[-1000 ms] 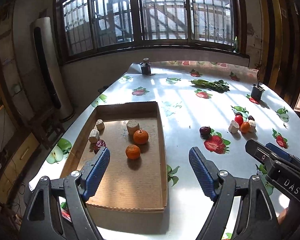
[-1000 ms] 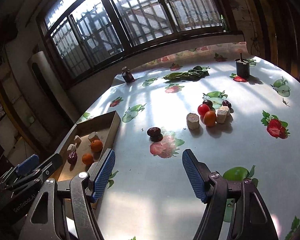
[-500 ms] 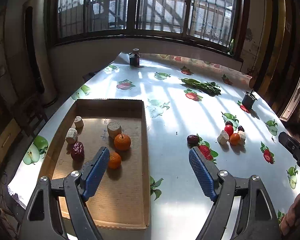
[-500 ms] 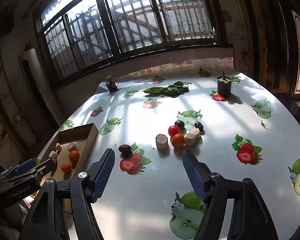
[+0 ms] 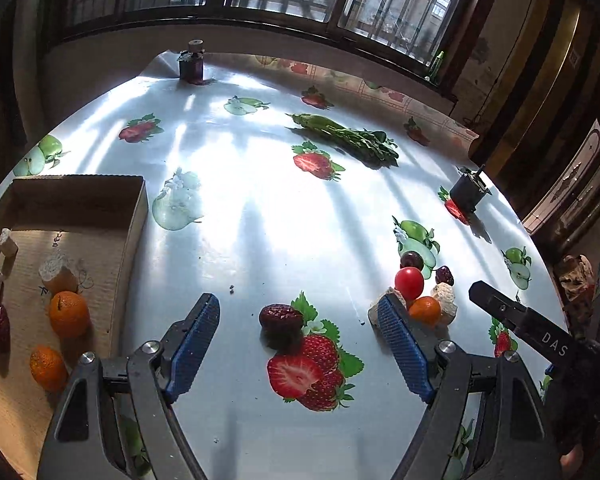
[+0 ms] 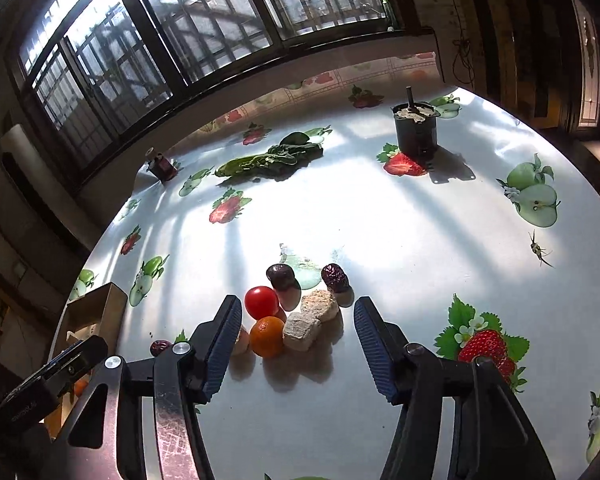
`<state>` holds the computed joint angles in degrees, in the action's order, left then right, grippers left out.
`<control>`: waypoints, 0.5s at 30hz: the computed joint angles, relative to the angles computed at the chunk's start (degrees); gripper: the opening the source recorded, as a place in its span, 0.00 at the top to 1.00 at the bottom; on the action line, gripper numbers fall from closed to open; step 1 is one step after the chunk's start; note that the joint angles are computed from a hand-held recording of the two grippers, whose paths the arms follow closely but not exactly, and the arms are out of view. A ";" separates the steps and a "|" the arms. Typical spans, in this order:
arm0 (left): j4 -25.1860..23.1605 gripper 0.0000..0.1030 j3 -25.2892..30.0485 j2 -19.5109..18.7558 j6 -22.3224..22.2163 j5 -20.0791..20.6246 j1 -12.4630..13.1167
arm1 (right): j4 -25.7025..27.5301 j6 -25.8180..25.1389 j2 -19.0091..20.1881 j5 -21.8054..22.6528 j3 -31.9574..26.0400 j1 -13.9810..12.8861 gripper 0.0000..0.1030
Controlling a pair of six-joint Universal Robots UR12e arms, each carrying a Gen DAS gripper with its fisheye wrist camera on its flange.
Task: Organize fruits
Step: 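Move both open tools back to the remaining fruit, then grasp another red date with the left tool while the right tool grasps a rice cake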
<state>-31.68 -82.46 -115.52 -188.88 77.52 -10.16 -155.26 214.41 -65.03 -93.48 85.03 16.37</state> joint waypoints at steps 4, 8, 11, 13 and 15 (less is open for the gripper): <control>0.66 0.25 0.37 -1.43 1.04 2.30 -0.16 | -1.05 -3.96 1.96 1.80 -1.37 0.39 0.56; -1.76 0.33 1.34 -2.65 2.59 1.11 0.18 | -0.41 -6.79 3.85 3.30 -3.43 0.89 0.56; -3.54 0.35 1.76 -3.08 3.27 0.87 0.23 | 1.18 -10.53 4.93 0.55 -5.15 1.80 0.56; -3.14 0.35 1.64 -3.07 4.36 1.54 0.05 | 1.76 -12.49 5.27 -1.43 -5.65 2.32 0.57; -3.47 0.37 1.57 -2.94 5.30 1.67 -0.01 | 2.82 -14.62 5.31 -4.29 -5.98 2.94 0.57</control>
